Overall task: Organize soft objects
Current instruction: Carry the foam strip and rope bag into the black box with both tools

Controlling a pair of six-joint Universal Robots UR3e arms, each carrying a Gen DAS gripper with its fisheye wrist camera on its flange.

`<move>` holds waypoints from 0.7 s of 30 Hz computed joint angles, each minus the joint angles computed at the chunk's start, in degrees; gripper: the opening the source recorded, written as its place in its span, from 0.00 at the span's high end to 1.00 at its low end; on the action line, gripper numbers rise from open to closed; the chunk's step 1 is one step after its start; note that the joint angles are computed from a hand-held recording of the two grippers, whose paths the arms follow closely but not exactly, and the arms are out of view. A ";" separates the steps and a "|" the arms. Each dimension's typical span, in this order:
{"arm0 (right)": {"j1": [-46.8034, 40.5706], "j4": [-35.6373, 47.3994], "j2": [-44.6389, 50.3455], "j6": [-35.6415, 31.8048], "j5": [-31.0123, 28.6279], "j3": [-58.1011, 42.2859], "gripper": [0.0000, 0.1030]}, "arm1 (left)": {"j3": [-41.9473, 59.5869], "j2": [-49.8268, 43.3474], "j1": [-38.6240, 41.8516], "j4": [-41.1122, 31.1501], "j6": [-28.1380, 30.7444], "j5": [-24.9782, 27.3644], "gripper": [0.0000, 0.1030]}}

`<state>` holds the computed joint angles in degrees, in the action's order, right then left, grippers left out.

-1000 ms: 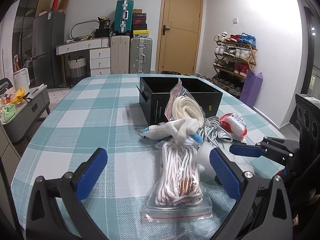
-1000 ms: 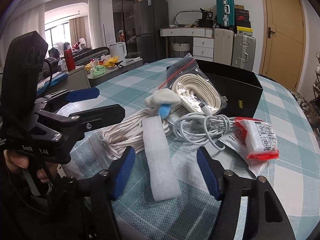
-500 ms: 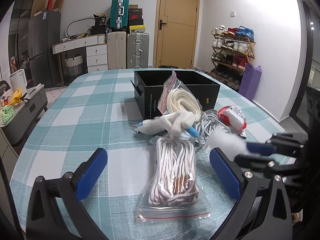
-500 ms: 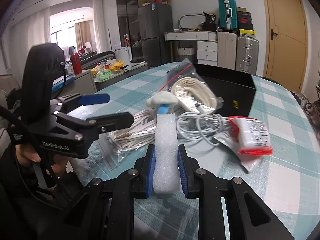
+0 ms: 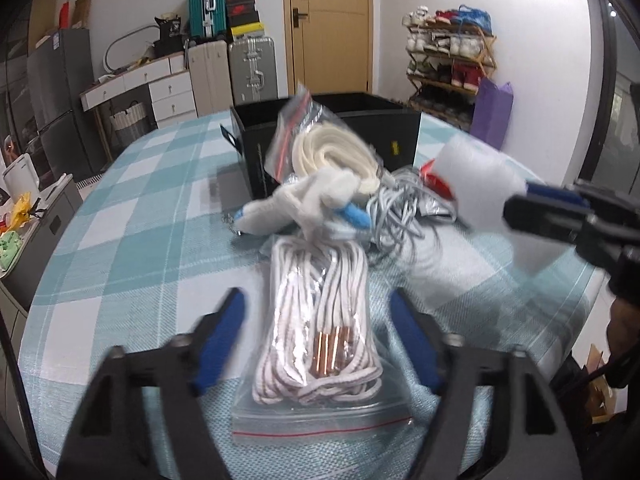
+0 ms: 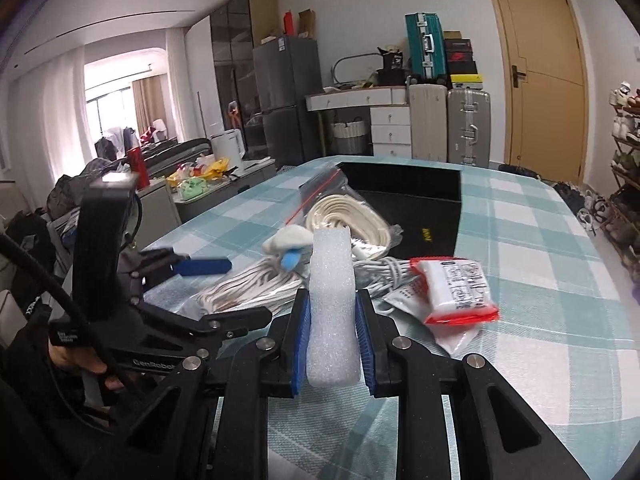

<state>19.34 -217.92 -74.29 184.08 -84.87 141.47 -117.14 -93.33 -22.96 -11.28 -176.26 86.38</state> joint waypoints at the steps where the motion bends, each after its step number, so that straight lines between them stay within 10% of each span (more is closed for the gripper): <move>1: -0.07 -0.16 -0.10 0.16 -0.07 0.22 0.78 | 0.38 -0.29 -0.02 -0.82 0.05 0.10 0.49; 7: -0.29 -0.27 -1.09 0.78 -1.39 0.78 0.78 | -2.52 3.26 2.89 -0.35 -0.40 -5.26 0.66; 21: -1.86 -2.26 -5.01 2.54 -3.10 2.14 0.79 | -9.49 15.24 13.12 0.95 -1.42 -19.35 0.68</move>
<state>17.48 -220.18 -79.30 186.62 -87.98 143.61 -126.63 -78.09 -9.84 -10.33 -177.68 67.03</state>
